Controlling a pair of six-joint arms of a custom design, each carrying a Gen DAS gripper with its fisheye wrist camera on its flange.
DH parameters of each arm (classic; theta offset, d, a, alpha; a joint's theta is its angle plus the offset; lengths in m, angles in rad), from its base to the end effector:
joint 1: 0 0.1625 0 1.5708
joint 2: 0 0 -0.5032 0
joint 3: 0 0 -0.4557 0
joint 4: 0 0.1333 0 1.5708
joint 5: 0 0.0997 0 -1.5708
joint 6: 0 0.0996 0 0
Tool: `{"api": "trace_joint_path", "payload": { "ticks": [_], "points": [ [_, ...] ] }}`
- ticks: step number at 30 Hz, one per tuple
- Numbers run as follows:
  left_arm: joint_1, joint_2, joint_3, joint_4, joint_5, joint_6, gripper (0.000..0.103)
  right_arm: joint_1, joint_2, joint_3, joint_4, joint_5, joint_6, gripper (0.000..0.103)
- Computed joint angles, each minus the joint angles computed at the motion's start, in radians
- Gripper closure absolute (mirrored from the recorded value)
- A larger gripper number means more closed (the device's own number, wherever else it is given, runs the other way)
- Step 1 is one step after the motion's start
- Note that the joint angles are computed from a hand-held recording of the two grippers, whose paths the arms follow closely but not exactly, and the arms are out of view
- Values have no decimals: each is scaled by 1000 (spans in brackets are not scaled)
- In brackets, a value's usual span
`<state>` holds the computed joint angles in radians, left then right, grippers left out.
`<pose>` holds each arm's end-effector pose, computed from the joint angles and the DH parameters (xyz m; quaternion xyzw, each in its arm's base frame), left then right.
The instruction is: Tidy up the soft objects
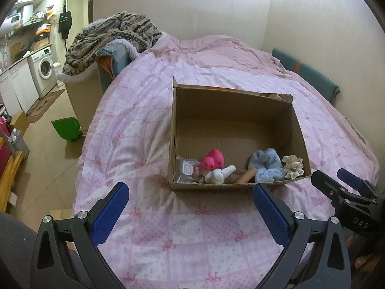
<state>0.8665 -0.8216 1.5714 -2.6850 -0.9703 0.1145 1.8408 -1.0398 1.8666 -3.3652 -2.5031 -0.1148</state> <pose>-0.3726 -0.7314 0.1792 0.3248 0.8831 -0.2502 0.2280 0.2298 -0.6304 0.3096 -0.0540 -0.8162 0.4451 0.3645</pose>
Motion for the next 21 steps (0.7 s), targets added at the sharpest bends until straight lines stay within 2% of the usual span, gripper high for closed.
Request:
{"api": "trace_joint_path", "payload": {
  "ticks": [21],
  "points": [
    [2,1,-2,0,1,-3,1,5,0,1,9,-7,11,0]
  ]
}}
